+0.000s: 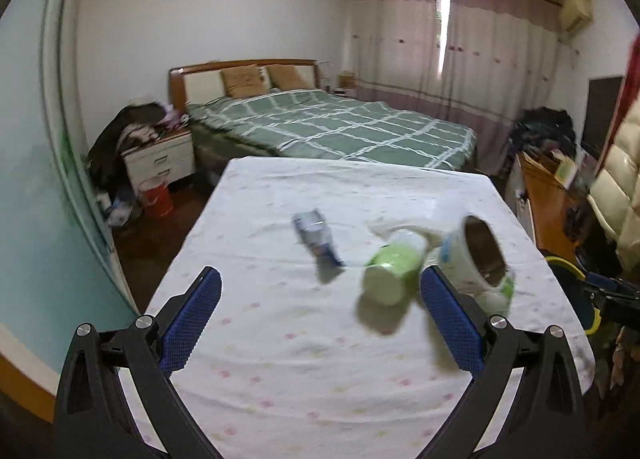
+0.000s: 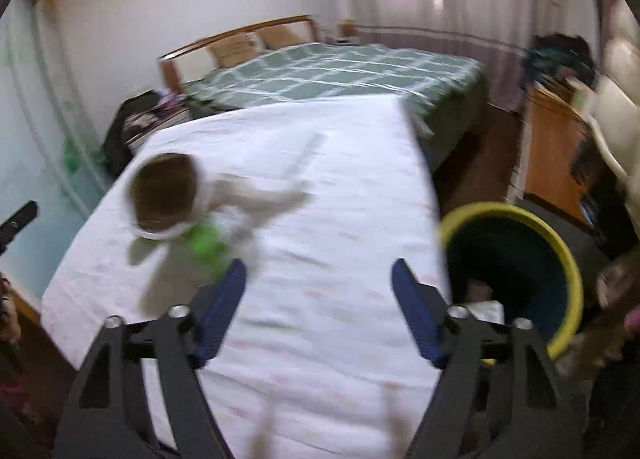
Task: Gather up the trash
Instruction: 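Reach the right tool to the white tub and grasp its rim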
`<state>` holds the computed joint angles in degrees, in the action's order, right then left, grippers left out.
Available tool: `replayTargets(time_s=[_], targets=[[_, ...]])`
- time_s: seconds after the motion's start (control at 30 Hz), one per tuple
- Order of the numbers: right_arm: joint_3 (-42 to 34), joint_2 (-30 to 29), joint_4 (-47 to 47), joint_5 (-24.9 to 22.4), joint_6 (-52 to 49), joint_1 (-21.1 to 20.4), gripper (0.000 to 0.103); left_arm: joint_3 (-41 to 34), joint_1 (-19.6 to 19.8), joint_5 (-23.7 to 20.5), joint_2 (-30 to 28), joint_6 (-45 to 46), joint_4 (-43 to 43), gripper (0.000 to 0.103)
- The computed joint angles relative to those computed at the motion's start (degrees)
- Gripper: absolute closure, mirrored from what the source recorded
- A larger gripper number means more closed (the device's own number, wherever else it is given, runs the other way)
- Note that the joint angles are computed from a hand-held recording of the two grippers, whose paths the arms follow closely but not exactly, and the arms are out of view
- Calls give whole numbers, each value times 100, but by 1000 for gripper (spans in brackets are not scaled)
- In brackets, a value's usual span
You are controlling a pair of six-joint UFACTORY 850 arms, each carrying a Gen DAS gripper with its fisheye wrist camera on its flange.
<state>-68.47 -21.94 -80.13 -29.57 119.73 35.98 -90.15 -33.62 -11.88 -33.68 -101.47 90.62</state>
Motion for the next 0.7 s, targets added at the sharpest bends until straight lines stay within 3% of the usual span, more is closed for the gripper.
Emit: replayTargets(time_s=[0.03,0.1,0.23,0.47,0.7], targets=[[-177,-107,-74,107,-78,15,48,64,51,46,27,-192,166,5],[-576,-339,63,310,-503,28,65,156,113,132,56,-522,459,5],[-1285,-767,498,577,-1401,-4,75,164,151,276,-5,-634,573,5],[-2210,-1344,1958,818,-3350,-170,80,-68,186,400,-244,527,-668,5],[-2517,-1556,2569,716,-4092,-258,80,-347,220,486,-493,2086,-2249,5]])
